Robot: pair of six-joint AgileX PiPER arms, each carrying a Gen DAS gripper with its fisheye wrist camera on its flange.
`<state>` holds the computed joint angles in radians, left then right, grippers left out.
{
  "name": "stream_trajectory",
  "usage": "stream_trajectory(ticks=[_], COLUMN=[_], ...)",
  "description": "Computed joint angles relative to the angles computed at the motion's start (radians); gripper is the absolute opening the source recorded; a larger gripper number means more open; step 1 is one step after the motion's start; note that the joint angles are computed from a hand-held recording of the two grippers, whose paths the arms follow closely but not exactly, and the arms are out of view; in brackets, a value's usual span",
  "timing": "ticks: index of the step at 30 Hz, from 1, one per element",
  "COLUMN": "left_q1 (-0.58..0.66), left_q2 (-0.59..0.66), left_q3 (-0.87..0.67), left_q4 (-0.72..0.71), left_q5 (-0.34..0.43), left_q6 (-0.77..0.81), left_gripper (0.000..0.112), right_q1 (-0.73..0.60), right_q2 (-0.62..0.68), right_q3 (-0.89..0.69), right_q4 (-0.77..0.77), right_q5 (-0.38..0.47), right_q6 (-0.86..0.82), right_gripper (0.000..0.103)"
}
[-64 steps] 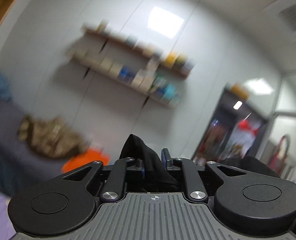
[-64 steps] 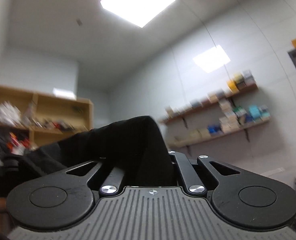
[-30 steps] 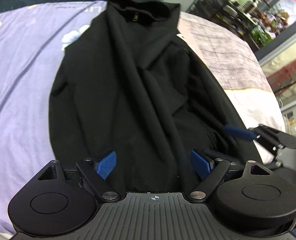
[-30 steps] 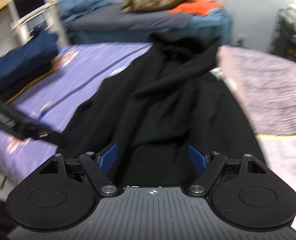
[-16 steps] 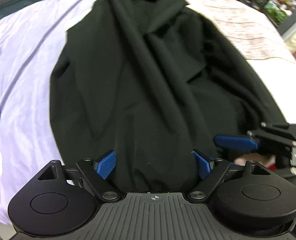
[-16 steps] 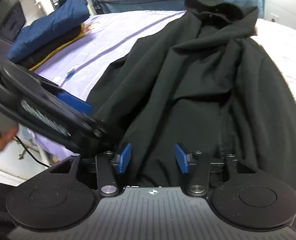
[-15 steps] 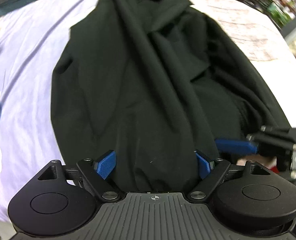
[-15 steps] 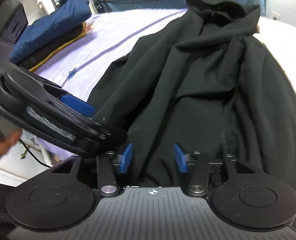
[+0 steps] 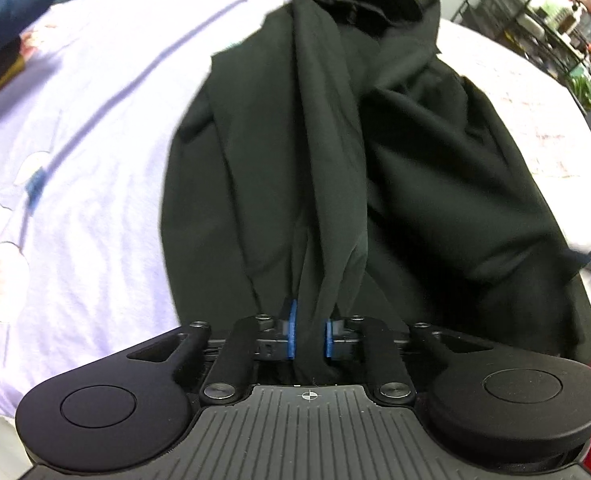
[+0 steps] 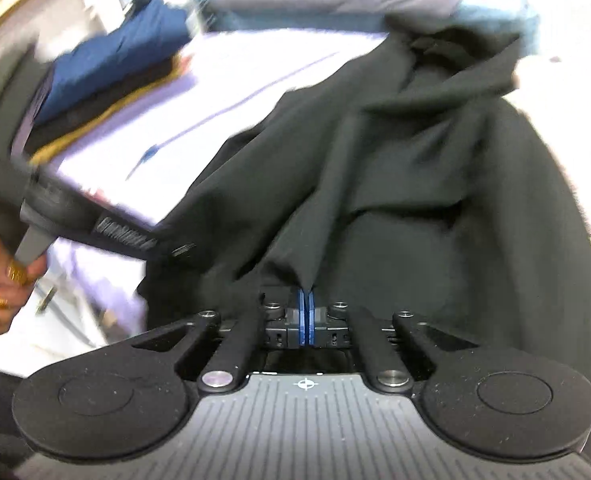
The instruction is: Fold large clothes
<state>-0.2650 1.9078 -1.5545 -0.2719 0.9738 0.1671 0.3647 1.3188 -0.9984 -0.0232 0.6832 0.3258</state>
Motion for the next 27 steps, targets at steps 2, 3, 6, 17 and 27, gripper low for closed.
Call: stream_trajectory(ticks=[2,3,6,17,27], left_q1=[0.009,0.015,0.022,0.033,0.023], left_q2=[-0.001,0.003,0.009,0.013,0.015], left_q3=[-0.007,-0.016,-0.032,-0.039,-0.043], left_q4=[0.007,0.006,0.02,0.046,0.063], left_q5=[-0.004,0.002,0.008,0.017,0.022], left_q6=[0.002,0.004,-0.002,-0.043,-0.077], left_gripper=[0.059,0.059,0.059,0.059,0.059], right_q1=[-0.083,-0.148,-0.38,-0.933,-0.903], right_q2=[-0.052,-0.072,-0.099,0.241,0.341], right_q3=[-0.021,-0.042,-0.117,-0.56,-0.49], right_q4=[-0.077,-0.091,-0.114,-0.432,-0.655], right_q5=[0.03,0.047,0.077,0.045,0.076], right_q6=[0.041,0.031,-0.044,-0.179,0.209], right_gripper=[0.003,0.003,0.002,0.002,0.076])
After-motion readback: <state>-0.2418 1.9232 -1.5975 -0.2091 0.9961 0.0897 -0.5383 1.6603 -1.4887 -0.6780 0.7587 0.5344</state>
